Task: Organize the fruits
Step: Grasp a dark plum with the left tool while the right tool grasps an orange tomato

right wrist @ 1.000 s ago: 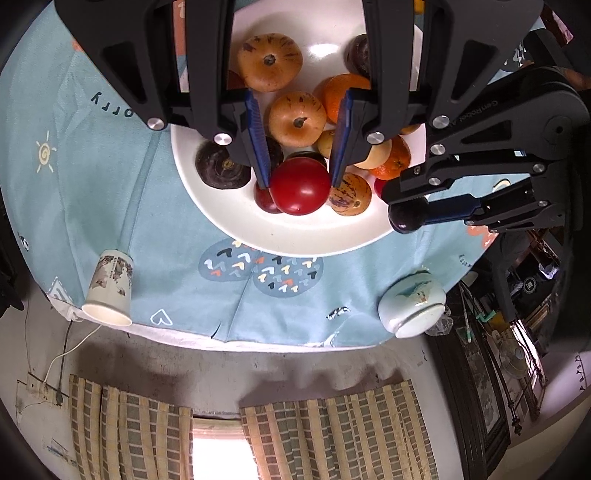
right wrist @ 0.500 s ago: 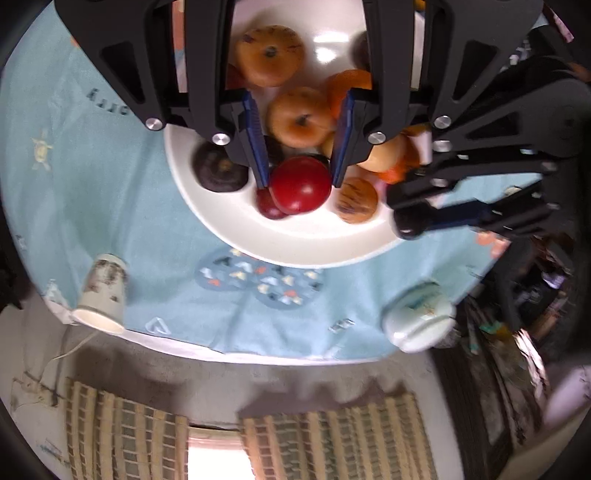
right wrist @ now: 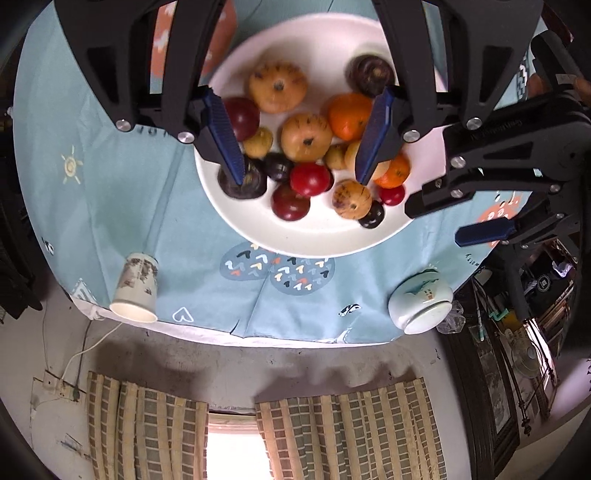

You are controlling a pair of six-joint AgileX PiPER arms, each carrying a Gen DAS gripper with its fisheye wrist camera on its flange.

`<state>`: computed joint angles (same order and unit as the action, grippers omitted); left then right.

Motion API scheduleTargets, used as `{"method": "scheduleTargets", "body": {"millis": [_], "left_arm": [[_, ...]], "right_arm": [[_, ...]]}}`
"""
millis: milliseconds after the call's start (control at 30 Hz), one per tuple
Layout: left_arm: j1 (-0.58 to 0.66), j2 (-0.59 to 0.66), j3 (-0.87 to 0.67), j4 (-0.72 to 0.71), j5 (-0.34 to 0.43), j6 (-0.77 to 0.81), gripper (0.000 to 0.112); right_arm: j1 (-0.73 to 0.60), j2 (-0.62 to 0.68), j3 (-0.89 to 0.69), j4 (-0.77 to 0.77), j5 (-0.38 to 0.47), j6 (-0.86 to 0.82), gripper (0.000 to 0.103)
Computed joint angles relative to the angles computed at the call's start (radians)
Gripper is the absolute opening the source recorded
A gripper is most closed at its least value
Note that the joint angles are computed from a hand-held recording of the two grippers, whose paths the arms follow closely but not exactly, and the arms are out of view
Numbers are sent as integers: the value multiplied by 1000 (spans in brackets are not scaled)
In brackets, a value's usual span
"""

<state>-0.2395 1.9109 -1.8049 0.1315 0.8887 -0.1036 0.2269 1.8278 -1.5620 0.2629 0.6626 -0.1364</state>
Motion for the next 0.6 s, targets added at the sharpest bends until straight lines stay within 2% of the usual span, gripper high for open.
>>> {"method": "scheduleTargets", "body": {"millis": [200,333,600], "left_arm": [[2,-163,195,-11,-57,11,80],[57,-310,404,-70,-100,57,83],[254,-535,762,-232,-114,215,85]], "right_arm": [[31,-173,233,26,-42,11,63],[78,-290,414,59,-68,-5,64],[232,-337,576,-69,-92,141,64]]}}
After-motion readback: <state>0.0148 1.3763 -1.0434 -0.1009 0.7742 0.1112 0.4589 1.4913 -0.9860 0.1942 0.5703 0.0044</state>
